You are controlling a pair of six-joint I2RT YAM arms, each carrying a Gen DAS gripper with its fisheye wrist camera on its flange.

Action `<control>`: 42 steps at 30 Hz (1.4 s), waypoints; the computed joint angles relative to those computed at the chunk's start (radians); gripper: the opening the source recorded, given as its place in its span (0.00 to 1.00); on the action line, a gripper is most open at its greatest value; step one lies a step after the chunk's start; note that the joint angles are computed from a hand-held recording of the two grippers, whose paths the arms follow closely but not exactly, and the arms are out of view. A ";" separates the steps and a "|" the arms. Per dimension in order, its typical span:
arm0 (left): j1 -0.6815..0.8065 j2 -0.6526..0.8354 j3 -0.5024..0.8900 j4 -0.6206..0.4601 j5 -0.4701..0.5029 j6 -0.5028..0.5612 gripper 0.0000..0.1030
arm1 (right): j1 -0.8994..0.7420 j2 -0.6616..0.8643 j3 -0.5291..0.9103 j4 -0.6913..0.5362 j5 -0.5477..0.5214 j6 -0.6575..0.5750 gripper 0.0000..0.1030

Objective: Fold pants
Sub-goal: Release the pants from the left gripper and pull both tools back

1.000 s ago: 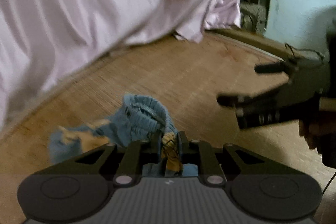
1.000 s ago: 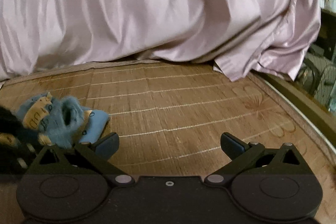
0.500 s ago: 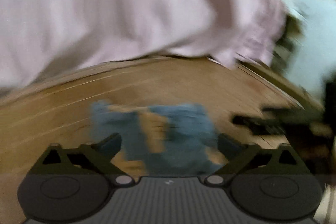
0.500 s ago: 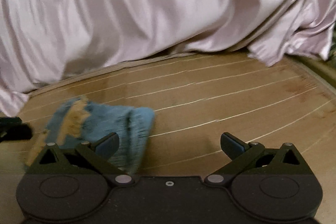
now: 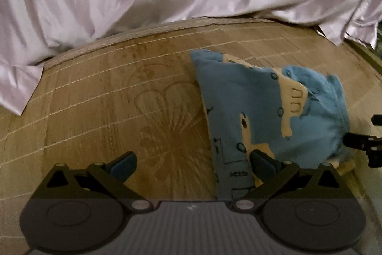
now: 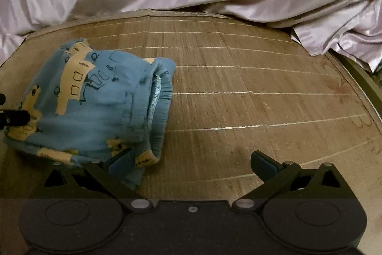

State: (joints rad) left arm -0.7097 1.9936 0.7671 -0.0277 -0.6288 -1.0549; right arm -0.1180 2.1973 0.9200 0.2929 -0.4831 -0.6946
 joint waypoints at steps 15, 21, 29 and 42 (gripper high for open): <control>0.270 -0.020 0.046 0.149 0.060 0.243 1.00 | 0.153 0.156 0.058 0.367 0.017 0.279 0.99; 0.309 0.131 0.189 0.060 0.029 0.376 1.00 | 0.085 0.177 0.165 0.169 -0.041 0.347 0.99; 0.256 -0.066 0.010 0.096 0.068 0.224 1.00 | 0.041 -0.006 0.024 0.015 -0.192 0.155 0.99; -0.017 -0.031 0.033 -0.123 0.001 -0.031 0.99 | 0.052 -0.063 -0.129 0.085 0.025 -0.066 0.99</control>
State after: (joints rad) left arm -0.7268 1.9621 0.8000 -0.1505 -0.6276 -1.0856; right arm -0.0659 2.1342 0.7910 0.3776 -0.4578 -0.7603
